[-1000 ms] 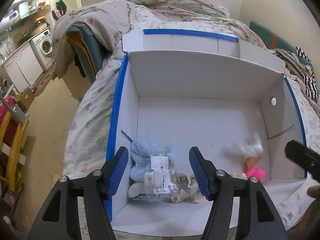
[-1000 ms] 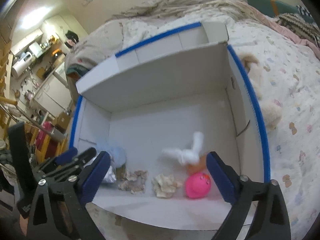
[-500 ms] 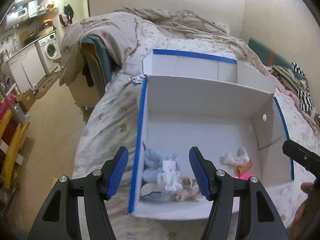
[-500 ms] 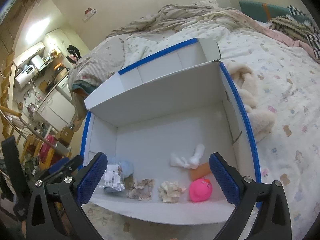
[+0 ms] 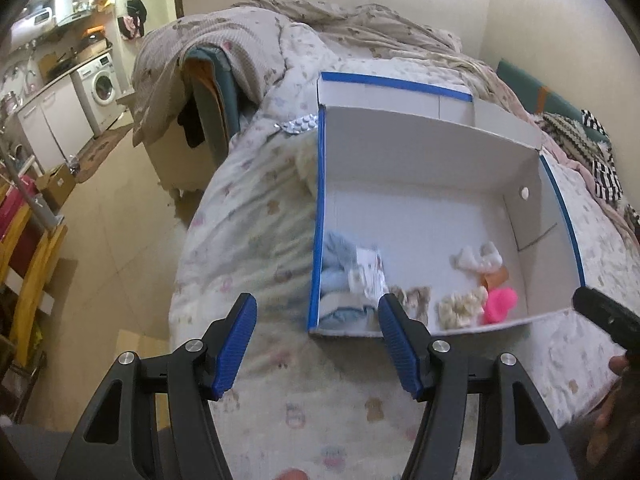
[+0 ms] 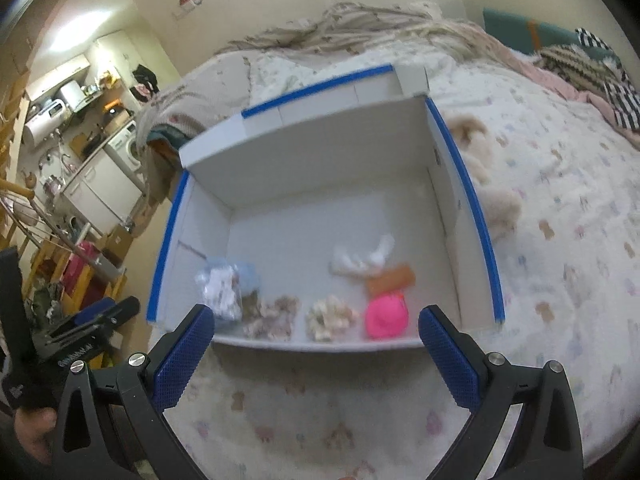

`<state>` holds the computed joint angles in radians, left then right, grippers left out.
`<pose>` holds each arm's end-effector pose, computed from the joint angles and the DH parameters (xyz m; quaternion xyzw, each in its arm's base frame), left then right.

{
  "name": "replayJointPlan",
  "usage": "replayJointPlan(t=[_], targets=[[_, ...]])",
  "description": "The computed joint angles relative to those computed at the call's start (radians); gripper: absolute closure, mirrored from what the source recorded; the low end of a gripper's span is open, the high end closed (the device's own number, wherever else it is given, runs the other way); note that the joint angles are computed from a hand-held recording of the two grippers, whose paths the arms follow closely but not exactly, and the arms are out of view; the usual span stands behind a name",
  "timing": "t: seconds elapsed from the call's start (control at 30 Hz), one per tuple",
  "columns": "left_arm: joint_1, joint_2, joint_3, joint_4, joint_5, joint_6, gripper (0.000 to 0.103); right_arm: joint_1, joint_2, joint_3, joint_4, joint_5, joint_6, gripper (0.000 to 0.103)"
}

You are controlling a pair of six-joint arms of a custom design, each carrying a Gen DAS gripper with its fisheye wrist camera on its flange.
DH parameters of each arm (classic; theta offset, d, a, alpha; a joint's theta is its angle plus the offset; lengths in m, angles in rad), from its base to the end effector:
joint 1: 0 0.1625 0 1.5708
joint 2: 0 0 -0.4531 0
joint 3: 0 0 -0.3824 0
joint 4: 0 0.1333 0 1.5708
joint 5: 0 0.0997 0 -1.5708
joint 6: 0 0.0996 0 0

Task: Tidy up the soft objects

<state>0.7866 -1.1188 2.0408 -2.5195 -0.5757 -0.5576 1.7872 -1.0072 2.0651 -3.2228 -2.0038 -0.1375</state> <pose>-0.2208 -0.5284 0.2139 0.0930 0.8738 -0.3059 0.3665 0.2102 -0.5301 0.1932 0.1025 -0.9304 0.2937 0.1940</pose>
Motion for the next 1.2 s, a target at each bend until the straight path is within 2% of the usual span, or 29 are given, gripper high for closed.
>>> replayJointPlan(t=[0.13, 0.23, 0.3, 0.37, 0.4, 0.47, 0.67, 0.73, 0.83, 1.0, 1.1, 1.2], targets=[[-0.014, -0.033, 0.024, 0.061, -0.008, -0.073, 0.043, 0.010, -0.001, 0.022, 0.009, -0.056, 0.007, 0.000], [-0.025, -0.048, 0.042, 0.097, 0.013, -0.118, 0.041, 0.024, 0.007, 0.034, -0.021, -0.090, -0.007, 0.000], [-0.027, -0.049, 0.044, 0.092, 0.019, -0.115, 0.030, 0.032, 0.014, 0.036, -0.035, -0.115, -0.014, 0.000], [-0.034, -0.049, 0.060, 0.041, 0.035, -0.090, 0.024, 0.037, 0.025, 0.033, -0.045, -0.143, -0.010, 0.000], [-0.037, -0.049, 0.068, 0.012, 0.041, -0.076, 0.017, 0.037, 0.026, 0.034, -0.054, -0.140, -0.010, 0.000], [-0.042, -0.049, 0.084, -0.057, 0.052, -0.042, 0.012, 0.041, 0.028, 0.039, -0.081, -0.127, -0.022, 0.000], [-0.069, -0.024, 0.109, -0.203, 0.140, 0.020, 0.011, 0.072, 0.055, 0.061, -0.297, -0.095, -0.153, 0.000], [-0.079, -0.007, 0.119, -0.276, 0.166, 0.076, 0.011, 0.079, 0.062, 0.060, -0.330, -0.100, -0.176, 0.000], [-0.095, 0.020, 0.127, -0.318, 0.213, 0.120, 0.011, 0.078, 0.065, 0.054, -0.343, -0.091, -0.172, 0.000], [-0.098, 0.025, 0.131, -0.368, 0.202, 0.159, 0.011, 0.072, 0.065, 0.045, -0.327, -0.095, -0.152, 0.000], [-0.088, 0.016, 0.125, -0.347, 0.167, 0.143, 0.011, 0.072, 0.070, 0.043, -0.328, -0.101, -0.162, 0.000], [-0.085, 0.019, 0.121, -0.337, 0.164, 0.139, 0.011, 0.073, 0.076, 0.039, -0.331, -0.107, -0.172, 0.000]])
